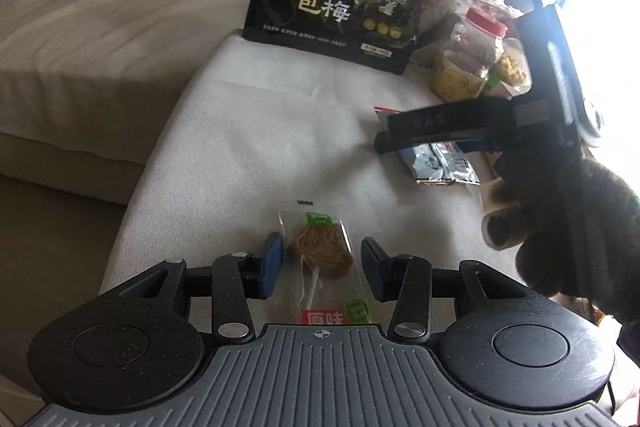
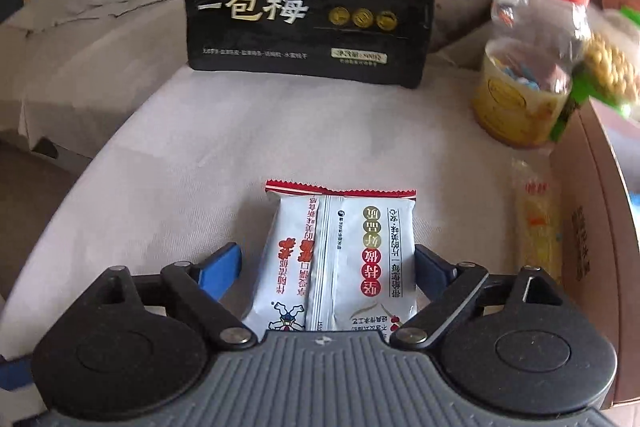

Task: Organize snacks
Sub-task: 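Grasp the white packet with the right tool while the left tool holds the lollipop packet, then carry the lollipop packet with the left tool while the right tool carries the white packet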

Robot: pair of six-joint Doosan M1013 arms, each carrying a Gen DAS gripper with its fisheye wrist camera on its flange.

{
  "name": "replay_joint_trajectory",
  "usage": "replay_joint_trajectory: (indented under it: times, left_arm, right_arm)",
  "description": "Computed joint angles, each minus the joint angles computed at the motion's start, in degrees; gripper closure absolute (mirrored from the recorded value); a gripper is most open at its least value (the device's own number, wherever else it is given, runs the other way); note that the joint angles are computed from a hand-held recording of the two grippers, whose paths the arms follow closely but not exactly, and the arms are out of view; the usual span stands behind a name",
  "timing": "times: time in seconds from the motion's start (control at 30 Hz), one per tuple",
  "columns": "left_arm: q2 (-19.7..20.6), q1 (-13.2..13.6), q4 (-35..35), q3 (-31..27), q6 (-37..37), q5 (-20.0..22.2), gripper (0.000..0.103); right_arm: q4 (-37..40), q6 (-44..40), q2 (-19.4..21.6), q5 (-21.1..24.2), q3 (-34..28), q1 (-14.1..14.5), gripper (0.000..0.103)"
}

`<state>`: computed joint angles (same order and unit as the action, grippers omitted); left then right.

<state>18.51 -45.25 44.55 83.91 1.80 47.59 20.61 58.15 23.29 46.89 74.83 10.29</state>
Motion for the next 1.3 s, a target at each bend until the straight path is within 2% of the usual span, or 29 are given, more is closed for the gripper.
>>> replay_joint_trajectory:
  times: [0.03,0.07,0.1,0.17,0.27,0.33,0.4,0.53,0.6,0.73,0.9,0.97,1.07,1.2,1.3]
  left_arm:
    - [-0.12,-0.06,0.55,0.31,-0.64,-0.35,0.055]
    - [-0.25,-0.11,1.17,0.68,-1.48,-0.77,0.055]
    - [-0.40,-0.14,1.83,1.06,-2.40,-1.21,0.055]
    - [-0.62,-0.11,2.40,1.53,-3.42,-1.94,0.055]
    - [-0.95,0.21,1.59,1.80,-3.18,-2.98,0.056]
    - [-0.61,0.03,1.33,1.17,-3.62,-1.73,0.063]
    - [-0.21,-0.18,0.69,0.40,-3.45,-1.07,0.067]
    - [-0.42,-0.38,-0.12,1.22,-4.71,-5.97,0.076]
    - [0.13,-1.16,-0.36,0.27,-2.57,-5.33,0.078]
    - [1.78,-2.78,-2.92,-3.22,6.48,-3.06,0.081]
    - [4.51,-4.45,-6.48,-8.09,17.01,0.07,0.081]
    - [5.67,-4.79,-6.76,-9.89,18.91,2.50,0.079]
    - [6.94,-5.38,-6.18,-11.95,20.69,5.93,0.080]
    - [6.69,-6.04,-4.49,-12.33,19.51,7.91,0.080]
    - [5.99,-6.58,-4.09,-11.86,22.82,6.53,0.079]
  right_arm:
    - [0.24,-0.24,-0.12,0.15,0.09,-0.08,0.016]
    - [1.18,-0.86,-0.12,1.24,-0.21,-0.39,0.026]
    - [2.23,-1.85,-0.32,2.33,-0.35,-0.77,0.026]
    - [5.01,-4.40,-1.22,3.92,0.13,-1.88,0.026]
    - [8.79,-10.62,-3.27,3.57,1.83,-3.29,0.026]
    - [10.98,-15.24,-5.27,2.86,3.74,-4.51,0.026]
    - [13.47,-19.76,-7.39,2.79,5.81,-6.09,0.027]
    - [15.81,-25.60,-10.99,1.82,9.62,-9.18,0.027]
    - [17.02,-27.60,-12.71,0.68,11.65,-10.94,0.027]
    - [19.58,-29.15,-14.89,-0.08,14.47,-14.97,0.026]
    - [21.64,-31.20,-17.07,-4.23,18.29,-19.02,0.026]
    - [22.13,-31.72,-17.38,-5.14,19.45,-20.26,0.026]
    - [19.05,-30.52,-17.66,-10.19,21.77,-20.25,0.026]
    - [13.16,-27.99,-17.77,-19.33,24.86,-19.15,0.026]
    - [10.07,-23.01,-17.16,-19.57,24.84,-19.24,0.026]
